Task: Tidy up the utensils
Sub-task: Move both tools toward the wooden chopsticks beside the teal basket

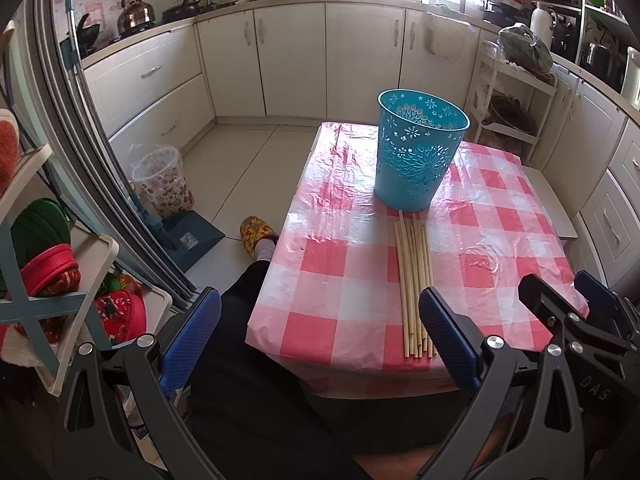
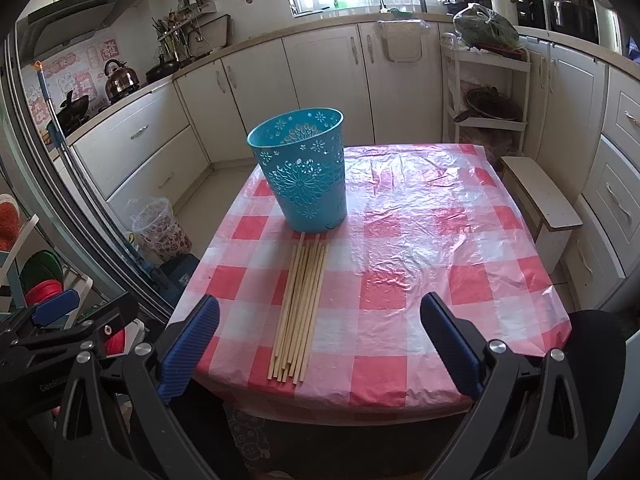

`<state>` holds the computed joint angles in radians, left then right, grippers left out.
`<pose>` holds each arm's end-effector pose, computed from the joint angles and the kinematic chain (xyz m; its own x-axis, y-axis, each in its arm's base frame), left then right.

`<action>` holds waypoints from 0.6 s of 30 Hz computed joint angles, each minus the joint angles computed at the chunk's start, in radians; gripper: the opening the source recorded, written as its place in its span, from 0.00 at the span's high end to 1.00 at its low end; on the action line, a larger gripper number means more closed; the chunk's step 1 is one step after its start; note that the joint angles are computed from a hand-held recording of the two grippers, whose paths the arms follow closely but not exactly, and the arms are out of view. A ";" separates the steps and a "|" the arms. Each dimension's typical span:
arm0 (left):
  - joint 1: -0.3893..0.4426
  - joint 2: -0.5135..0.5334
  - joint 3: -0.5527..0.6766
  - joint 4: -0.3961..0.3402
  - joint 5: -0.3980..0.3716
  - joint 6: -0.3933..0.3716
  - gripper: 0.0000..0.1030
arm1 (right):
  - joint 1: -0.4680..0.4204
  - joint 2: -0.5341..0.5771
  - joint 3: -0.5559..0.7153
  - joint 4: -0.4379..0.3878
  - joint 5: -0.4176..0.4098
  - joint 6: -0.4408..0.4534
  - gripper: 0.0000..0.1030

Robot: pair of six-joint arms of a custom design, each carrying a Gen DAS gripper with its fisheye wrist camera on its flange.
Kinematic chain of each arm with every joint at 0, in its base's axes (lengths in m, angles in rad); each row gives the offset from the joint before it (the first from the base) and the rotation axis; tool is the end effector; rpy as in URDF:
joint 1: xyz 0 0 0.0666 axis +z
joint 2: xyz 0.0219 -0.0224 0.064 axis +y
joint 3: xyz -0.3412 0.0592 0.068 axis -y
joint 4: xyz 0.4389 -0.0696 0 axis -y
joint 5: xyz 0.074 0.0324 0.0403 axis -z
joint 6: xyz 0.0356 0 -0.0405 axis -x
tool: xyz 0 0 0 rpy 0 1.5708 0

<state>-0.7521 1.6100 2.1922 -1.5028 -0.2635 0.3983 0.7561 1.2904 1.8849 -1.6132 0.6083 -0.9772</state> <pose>0.3969 -0.3592 0.6238 -0.7469 0.1860 -0.6384 0.2764 0.9601 -0.0437 0.3128 0.2665 0.6351 -0.6324 0.3386 -0.6967 0.3205 0.9332 0.1626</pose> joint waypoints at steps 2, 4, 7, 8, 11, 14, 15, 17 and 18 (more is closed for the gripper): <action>0.003 0.005 -0.001 0.009 0.005 -0.006 0.07 | -0.015 0.002 -0.007 0.002 -0.003 0.007 0.06; 0.006 0.015 0.003 0.011 0.016 -0.010 0.07 | -0.035 0.005 -0.017 0.006 -0.018 0.013 0.06; 0.010 0.035 0.019 0.012 0.029 -0.010 0.07 | -0.063 0.007 -0.039 0.018 -0.042 0.023 0.06; 0.012 0.043 0.026 0.014 0.035 -0.009 0.07 | -0.071 0.010 -0.045 0.023 -0.049 0.028 0.06; 0.020 0.061 0.040 0.016 0.050 -0.002 0.07 | -0.093 0.021 -0.056 0.036 -0.065 0.050 0.07; 0.031 0.083 0.059 0.013 0.058 -0.002 0.07 | -0.118 0.031 -0.069 0.063 -0.081 0.078 0.06; 0.034 0.091 0.064 0.013 0.061 -0.001 0.07 | -0.126 0.035 -0.073 0.071 -0.088 0.086 0.06; 0.042 0.109 0.076 0.008 0.062 0.000 0.07 | -0.143 0.043 -0.080 0.087 -0.107 0.099 0.07; 0.046 0.118 0.081 0.007 0.063 0.001 0.07 | -0.152 0.048 -0.085 0.098 -0.117 0.106 0.07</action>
